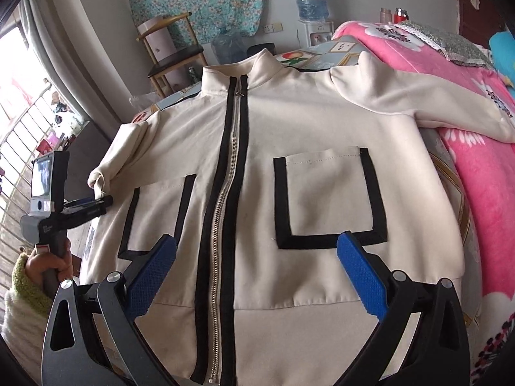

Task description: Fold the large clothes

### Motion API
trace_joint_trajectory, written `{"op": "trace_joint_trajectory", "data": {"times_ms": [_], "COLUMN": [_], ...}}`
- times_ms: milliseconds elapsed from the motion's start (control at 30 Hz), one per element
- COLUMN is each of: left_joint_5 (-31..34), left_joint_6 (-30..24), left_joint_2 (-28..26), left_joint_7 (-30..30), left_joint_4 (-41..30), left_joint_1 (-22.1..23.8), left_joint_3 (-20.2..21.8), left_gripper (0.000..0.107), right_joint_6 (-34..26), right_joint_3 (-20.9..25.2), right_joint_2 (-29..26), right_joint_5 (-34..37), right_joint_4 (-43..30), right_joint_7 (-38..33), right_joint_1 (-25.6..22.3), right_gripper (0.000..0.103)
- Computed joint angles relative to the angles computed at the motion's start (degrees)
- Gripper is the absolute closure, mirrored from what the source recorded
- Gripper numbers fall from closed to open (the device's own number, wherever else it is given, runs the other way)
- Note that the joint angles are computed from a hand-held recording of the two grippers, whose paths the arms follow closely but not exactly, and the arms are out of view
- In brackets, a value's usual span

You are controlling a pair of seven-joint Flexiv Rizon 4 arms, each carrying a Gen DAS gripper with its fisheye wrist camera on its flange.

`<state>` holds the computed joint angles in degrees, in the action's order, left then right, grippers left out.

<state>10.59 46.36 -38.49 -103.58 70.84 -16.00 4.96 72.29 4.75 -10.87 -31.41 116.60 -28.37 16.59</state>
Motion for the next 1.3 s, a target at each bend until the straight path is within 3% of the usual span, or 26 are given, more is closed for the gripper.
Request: {"op": "trace_joint_trajectory", "data": {"times_ms": [100, 167, 200, 300, 400, 467, 533, 567, 667, 867, 967, 1067, 1100, 1300], "left_joint_5": [-3.8, -13.4, -21.1, -49.1, -77.1, -88.7, -89.7, -88.1, -85.7, -81.5, -72.5, -55.5, -52.9, -48.4], "left_joint_6": [3.9, 7.7, 11.1, 16.0, 13.3, 12.5, 13.6, 14.6, 14.4, 17.3, 20.8, 21.3, 21.9, 25.8], "left_joint_2": [2.8, 4.8, 6.0, 8.9, 9.9, 10.3, 9.3, 8.9, 9.8, 13.6, 15.3, 14.6, 15.4, 14.4], "left_joint_7": [0.2, 4.4, 9.4, 24.5, 40.8, 48.8, 50.0, 48.7, 44.7, 43.8, 40.0, 30.1, 29.2, 29.7], "left_joint_4": [3.0, 5.8, 8.9, 15.3, 18.4, 21.8, 24.6, 25.9, 30.0, 36.6, 38.2, 36.8, 37.8, 37.3], "left_joint_1": [2.4, 3.3, 5.7, 14.2, 21.4, 26.6, 30.9, 31.1, 28.2, 23.0, 18.8, 13.2, 12.1, 9.1], "left_joint_3": [-1.6, -1.6, -4.4, -18.4, -32.4, -41.7, -49.2, -50.2, -46.6, -39.2, -32.9, -21.5, -19.2, -15.9], "left_gripper": [0.098, 0.099, 0.099, 0.099, 0.099, 0.098, 0.098, 0.094, 0.077, 0.071, 0.070, 0.070, 0.070, 0.071], "right_joint_6": [-0.5, -1.0, -1.0, 0.0, 1.3, 2.0, 2.4, 2.6, 3.3, -3.9, -11.8, -18.3, -19.6, -24.9], "right_joint_3": [0.9, 1.6, 1.9, 1.5, 1.4, 1.7, 2.4, 3.1, 6.4, 21.4, 26.5, 26.9, 26.0, 19.9], "right_joint_2": [-0.2, -0.6, -0.8, -0.8, -0.8, -0.6, -0.5, -0.4, -0.8, -6.6, -11.9, -17.2, -18.2, -24.6], "right_joint_5": [2.2, 4.8, 5.9, 6.5, 7.4, 8.6, 11.0, 13.3, 23.0, 62.0, 77.1, 82.7, 82.8, 82.2], "right_joint_4": [0.0, -0.6, -1.0, -1.1, -1.1, -1.0, -1.1, -1.2, -2.6, -17.7, -27.2, -34.0, -35.2, -41.3], "right_joint_7": [-1.5, -3.3, -4.2, -4.8, -5.2, -6.0, -7.5, -8.8, -15.4, -45.4, -55.8, -56.7, -55.7, -48.2], "right_joint_1": [-0.3, -0.5, -0.6, -0.3, -0.2, -0.5, -1.0, -1.6, -3.9, -16.8, -22.2, -21.9, -20.9, -13.3], "right_gripper": [0.006, 0.006, 0.006, 0.006, 0.006, 0.006, 0.006, 0.006, 0.006, 0.006, 0.006, 0.011, 0.014, 0.026]}}
